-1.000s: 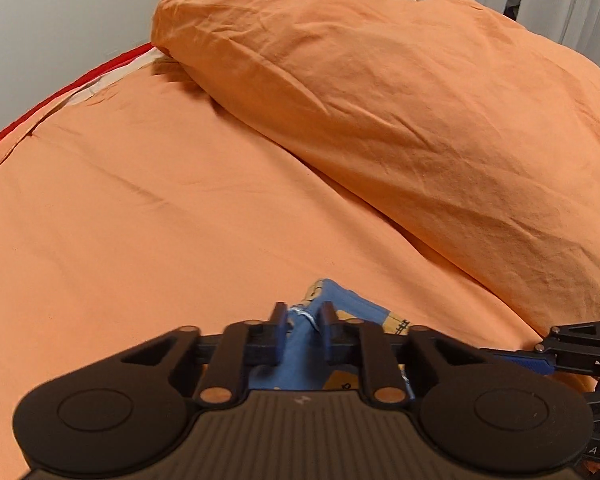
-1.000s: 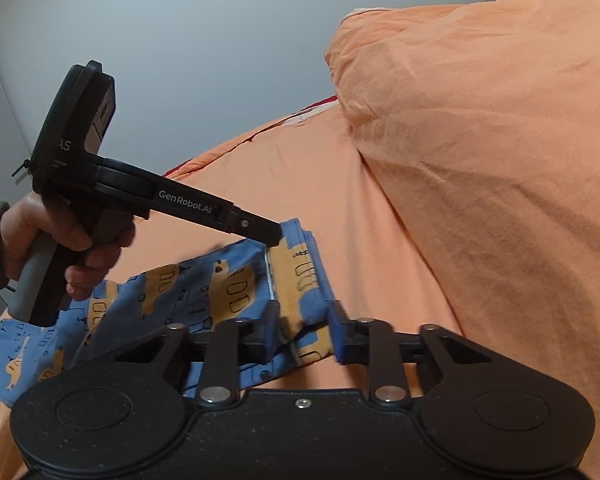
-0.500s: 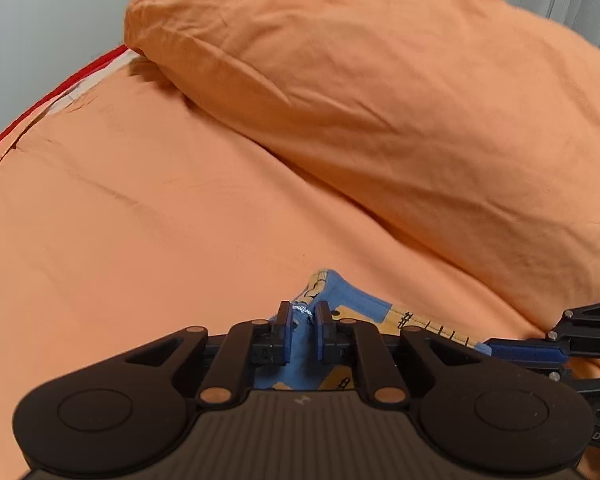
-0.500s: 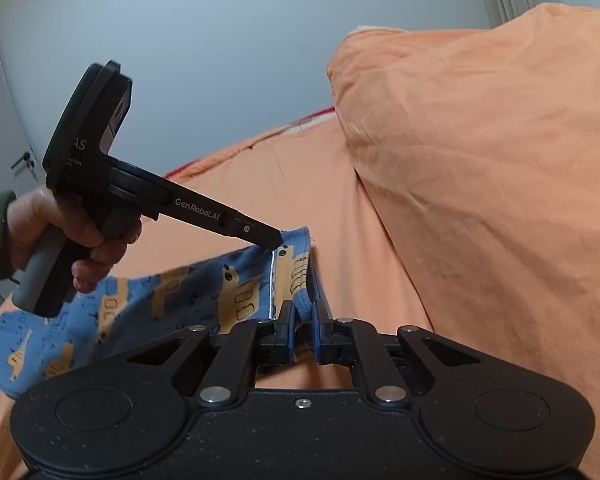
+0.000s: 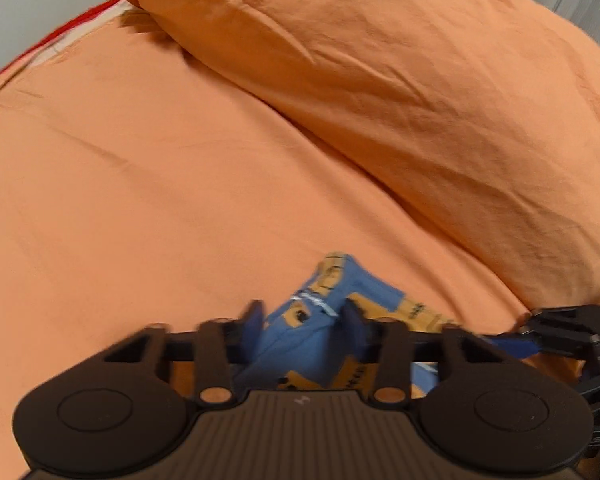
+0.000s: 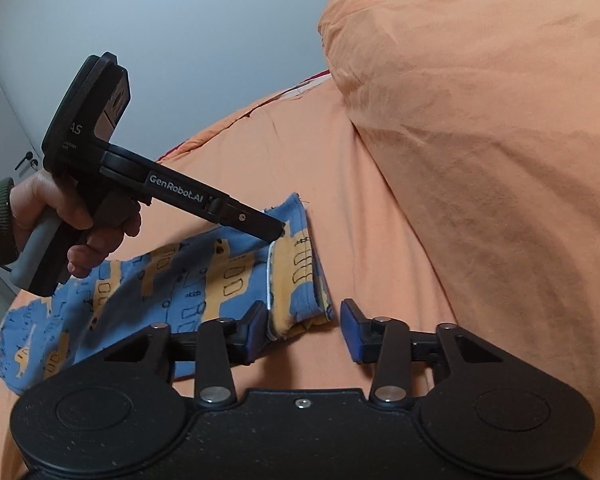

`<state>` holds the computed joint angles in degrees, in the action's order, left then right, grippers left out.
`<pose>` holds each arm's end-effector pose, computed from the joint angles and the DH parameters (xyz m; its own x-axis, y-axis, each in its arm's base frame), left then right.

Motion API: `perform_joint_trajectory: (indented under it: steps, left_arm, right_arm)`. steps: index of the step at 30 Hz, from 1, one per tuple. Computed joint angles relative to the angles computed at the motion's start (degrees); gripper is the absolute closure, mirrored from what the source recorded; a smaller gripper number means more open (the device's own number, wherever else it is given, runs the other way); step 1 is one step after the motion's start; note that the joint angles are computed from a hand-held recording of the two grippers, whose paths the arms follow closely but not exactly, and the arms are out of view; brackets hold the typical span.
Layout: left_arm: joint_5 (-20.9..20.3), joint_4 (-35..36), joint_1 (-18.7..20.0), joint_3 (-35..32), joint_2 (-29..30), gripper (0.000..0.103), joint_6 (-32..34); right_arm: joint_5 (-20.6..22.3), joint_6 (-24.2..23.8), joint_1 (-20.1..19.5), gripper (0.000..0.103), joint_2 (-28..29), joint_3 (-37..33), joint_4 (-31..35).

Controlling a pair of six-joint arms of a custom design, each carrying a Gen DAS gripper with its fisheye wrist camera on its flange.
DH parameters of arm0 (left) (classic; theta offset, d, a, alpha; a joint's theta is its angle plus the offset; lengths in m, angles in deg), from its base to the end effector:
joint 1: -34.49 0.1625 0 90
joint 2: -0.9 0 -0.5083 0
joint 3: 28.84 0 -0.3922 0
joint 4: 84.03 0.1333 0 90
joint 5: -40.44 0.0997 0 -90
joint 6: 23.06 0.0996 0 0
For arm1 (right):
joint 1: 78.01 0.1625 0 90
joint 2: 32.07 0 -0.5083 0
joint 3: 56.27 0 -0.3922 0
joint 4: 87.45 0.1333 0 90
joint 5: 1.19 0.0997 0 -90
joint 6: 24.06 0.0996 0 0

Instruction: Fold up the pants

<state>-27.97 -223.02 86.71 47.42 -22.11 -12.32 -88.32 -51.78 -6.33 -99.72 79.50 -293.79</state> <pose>-0.3528 -0.7325 -0.0528 -0.5917 0.7278 -0.3467 0.7341 0.6642 0.1414 -0.0196 -0.4992 0.2767 -0.9471 -0.0477 0.3173 -0.2611 0.6894 -0.6756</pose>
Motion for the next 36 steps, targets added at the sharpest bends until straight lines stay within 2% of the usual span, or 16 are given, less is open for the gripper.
perform_joint_trajectory:
  steps: [3,7,13,15,16,17,18,19,21,23,25,28,30,32,34,36]
  left_arm:
    - [2.05,-2.60,-1.05,2.13,-0.33,0.086,2.36]
    - [3.31,-6.34,-2.47,4.74,-1.28,0.090,2.85]
    - [2.32,-11.32,-3.85,7.15,-2.48,0.090,5.30]
    - [3.46,-12.20,-3.79,7.89,-2.07,0.082,7.05]
    - [4.03,-11.38,-3.59,8.05,-1.89,0.077,6.35]
    - [4.84,-10.30,-3.56,8.02,-1.80,0.061,4.78]
    - [5.31,-10.39,-3.31,8.23,-1.83,0.048,3.20]
    - [5.28,-12.21,-3.31,9.52,-2.50,0.043,2.30]
    - [5.61,-18.57,-3.68,13.47,-4.52,0.022,2.78]
    - [9.58,-28.20,-4.81,19.13,-6.49,0.007,4.67]
    - [15.64,-38.37,-6.32,25.56,-8.06,0.003,7.70]
    - [26.19,-47.01,-7.29,33.26,-9.56,0.003,9.78]
    - [32.62,-51.77,-7.47,39.41,-11.00,0.003,9.28]
    - [38.71,-56.47,-7.12,45.22,-12.27,0.003,6.89]
    - [41.11,-57.19,-6.49,51.25,-15.76,0.004,0.20]
    - [37.92,-59.32,-6.08,56.31,-20.79,0.003,-3.71]
  right_arm:
    - [-1.16,-0.35,0.54,0.077,0.42,0.36,-1.62]
    - [-4.17,-1.56,2.66,0.086,1.43,1.73,-7.23]
    - [-5.72,-3.86,4.42,0.088,1.43,3.60,-14.26]
    - [-7.66,-4.93,4.97,0.087,2.22,3.28,-14.48]
    - [-9.97,-5.53,5.39,0.081,2.93,2.77,-13.89]
    - [-13.29,-6.36,5.97,0.075,3.98,2.21,-13.87]
    - [-14.25,-7.61,5.96,0.070,4.98,2.32,-15.56]
    - [-14.13,-9.38,6.00,0.064,5.70,2.77,-17.89]
    - [-15.28,-13.45,7.19,0.051,7.61,3.15,-23.79]
    - [-13.25,-18.44,7.34,0.029,9.88,3.57,-31.08]
    - [-11.82,-24.12,7.55,0.024,12.46,3.58,-36.83]
    - [-12.15,-29.51,7.81,0.021,15.10,2.56,-38.38]
    - [-15.04,-32.59,7.99,0.021,16.62,1.48,-38.51]
    - [-17.04,-32.99,8.14,0.017,16.92,0.44,-37.79]
    - [-19.09,-32.96,8.75,0.010,17.49,-0.40,-39.20]
    - [-19.81,-34.89,9.36,0.010,18.56,-0.69,-42.35]
